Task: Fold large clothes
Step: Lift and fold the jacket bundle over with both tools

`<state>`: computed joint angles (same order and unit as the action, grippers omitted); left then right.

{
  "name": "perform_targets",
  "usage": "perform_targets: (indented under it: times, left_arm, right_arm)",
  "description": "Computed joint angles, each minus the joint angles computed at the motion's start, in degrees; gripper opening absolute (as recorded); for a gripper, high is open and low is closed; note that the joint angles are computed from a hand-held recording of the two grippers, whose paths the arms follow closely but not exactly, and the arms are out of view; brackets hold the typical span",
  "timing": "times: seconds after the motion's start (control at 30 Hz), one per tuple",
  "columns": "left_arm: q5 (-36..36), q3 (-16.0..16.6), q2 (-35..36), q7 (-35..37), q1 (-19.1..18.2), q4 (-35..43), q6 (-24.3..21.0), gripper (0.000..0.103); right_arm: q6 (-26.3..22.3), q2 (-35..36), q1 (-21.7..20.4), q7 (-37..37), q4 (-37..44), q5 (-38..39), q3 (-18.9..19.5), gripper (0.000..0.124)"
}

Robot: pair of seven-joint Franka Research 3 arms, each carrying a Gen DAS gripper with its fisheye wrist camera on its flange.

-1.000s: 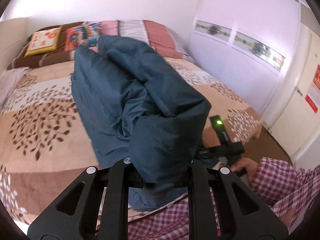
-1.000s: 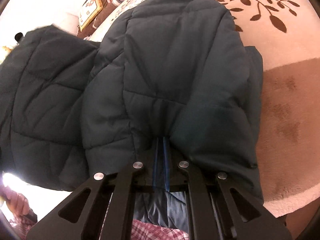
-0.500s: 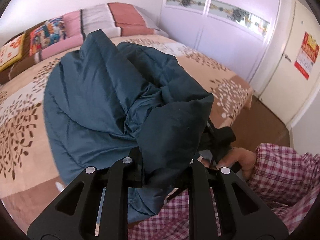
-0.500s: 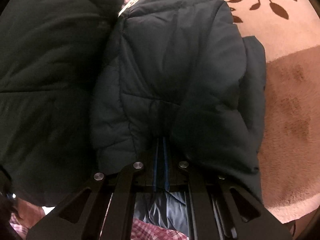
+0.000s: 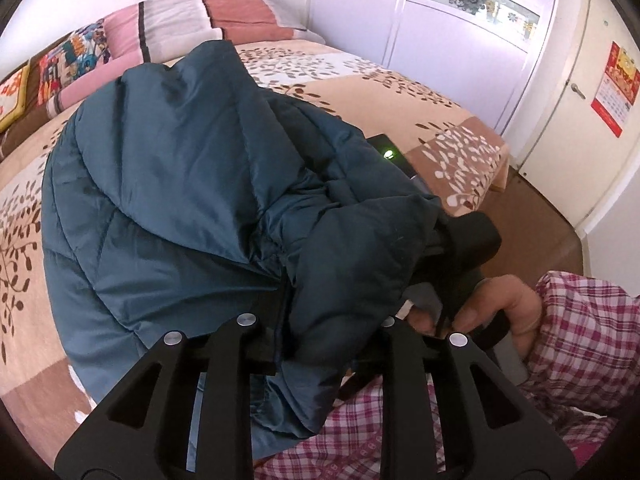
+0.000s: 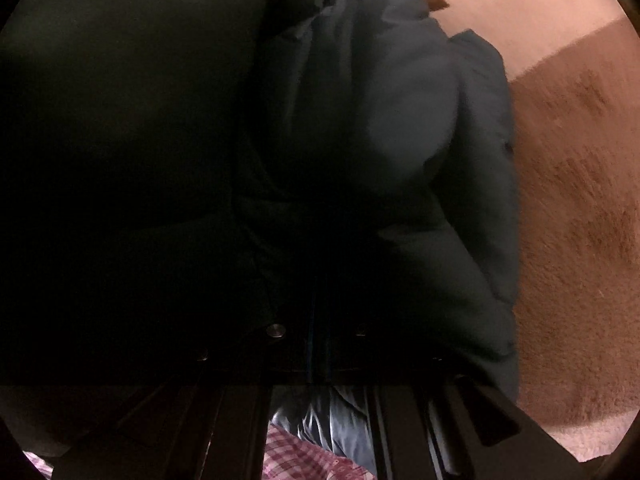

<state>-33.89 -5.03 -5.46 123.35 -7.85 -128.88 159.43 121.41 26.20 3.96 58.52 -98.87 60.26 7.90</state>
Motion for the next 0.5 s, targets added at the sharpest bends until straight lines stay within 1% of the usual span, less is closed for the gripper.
perform_targets:
  times: [0.07, 0.17, 0.3, 0.37, 0.5]
  left_arm:
    - [0.83, -0.16, 0.24, -0.59, 0.12, 0.14, -0.26, 0.022]
    - [1.47, -0.49, 0.91, -1.18, 0.17, 0.45, -0.62, 0.022]
    - [1.51, -1.1, 1.93, -1.84, 0.29, 0.76, -0.2, 0.024]
    - [0.66, -1.28, 2.35, -1.78, 0.42, 0.84, -0.27, 0.024]
    - [0.23, -1.96, 3.1, -2.08, 0.63, 0.69, 0.39, 0.028]
  right_arm:
    - [-1.65, 0.16, -1.17, 0.11, 0.09, 0.68, -0.25, 0.002]
    - [-2.34, -1.14, -2.46, -0.6, -1.52, 1.9, -0.78, 0.002]
    - [-1.77, -4.51, -3.96, -2.68, -5.35, 3.33, -2.24, 0.003]
    - [-1.46, -6.38, -4.67, -3.7, -7.64, 4.33, -3.11, 0.006]
    - [-0.97, -10.48, -5.95, -5.77, -12.95, 6.29, -5.18, 0.006]
